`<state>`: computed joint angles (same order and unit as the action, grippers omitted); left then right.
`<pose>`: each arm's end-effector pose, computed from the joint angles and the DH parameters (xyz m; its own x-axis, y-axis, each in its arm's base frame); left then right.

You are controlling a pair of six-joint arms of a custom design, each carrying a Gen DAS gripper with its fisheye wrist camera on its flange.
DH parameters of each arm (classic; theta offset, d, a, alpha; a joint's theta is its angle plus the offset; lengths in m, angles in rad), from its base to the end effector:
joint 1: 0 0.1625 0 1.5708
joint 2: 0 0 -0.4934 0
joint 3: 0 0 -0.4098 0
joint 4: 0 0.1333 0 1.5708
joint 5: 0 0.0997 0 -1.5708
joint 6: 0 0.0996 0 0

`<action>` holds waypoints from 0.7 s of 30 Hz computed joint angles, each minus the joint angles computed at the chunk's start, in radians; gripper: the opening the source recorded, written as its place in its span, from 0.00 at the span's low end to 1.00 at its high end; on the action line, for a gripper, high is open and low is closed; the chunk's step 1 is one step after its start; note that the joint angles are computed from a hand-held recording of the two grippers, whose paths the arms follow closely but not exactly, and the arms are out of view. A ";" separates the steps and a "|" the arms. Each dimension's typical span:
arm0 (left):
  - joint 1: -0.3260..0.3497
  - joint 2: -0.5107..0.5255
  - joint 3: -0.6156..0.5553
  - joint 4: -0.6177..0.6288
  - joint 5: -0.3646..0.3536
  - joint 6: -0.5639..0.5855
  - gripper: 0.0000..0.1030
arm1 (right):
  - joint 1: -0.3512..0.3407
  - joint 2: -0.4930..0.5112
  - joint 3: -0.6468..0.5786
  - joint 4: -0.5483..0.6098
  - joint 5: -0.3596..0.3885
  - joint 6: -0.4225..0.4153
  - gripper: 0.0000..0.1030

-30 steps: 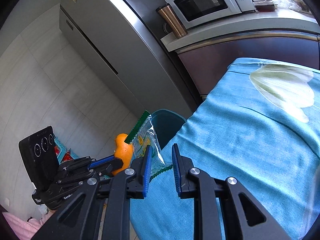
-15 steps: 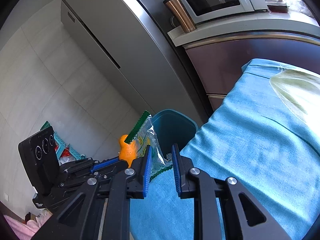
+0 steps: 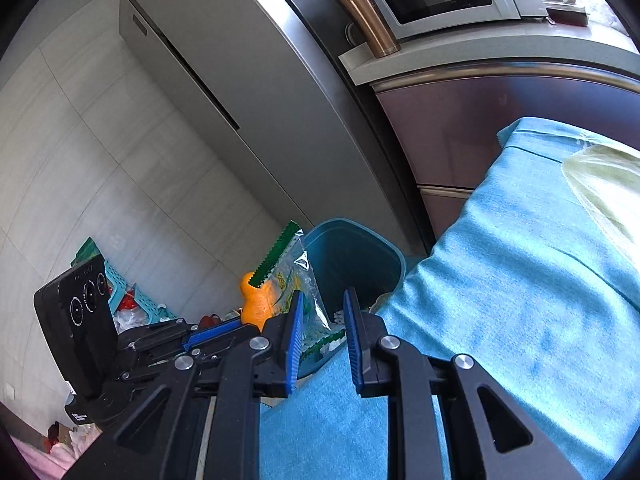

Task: Collect trash
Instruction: 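Carry the orange peel and candy wrapper in both tools over the teal bin, then open both tools to drop the peel and wrapper into the bin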

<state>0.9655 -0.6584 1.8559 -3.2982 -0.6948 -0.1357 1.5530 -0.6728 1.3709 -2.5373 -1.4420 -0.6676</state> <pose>-0.2019 -0.6605 0.0782 -0.8070 -0.0514 -0.5884 0.3853 0.7091 -0.5905 0.1314 -0.8246 0.1378 -0.7898 -0.6097 0.0669 -0.6008 0.7469 -0.2849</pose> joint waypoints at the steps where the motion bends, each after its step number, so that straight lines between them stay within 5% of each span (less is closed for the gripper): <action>1: 0.001 0.001 -0.003 0.005 0.004 -0.004 0.10 | 0.002 0.003 -0.002 -0.002 -0.004 0.000 0.18; 21: 0.048 0.017 -0.047 0.071 0.021 -0.052 0.10 | 0.038 0.105 -0.096 0.000 -0.101 0.037 0.18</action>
<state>1.0137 -0.6417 1.8092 -3.2272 -0.6742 -0.1874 1.5907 -0.5675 1.2751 -2.5373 -1.5430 -0.6310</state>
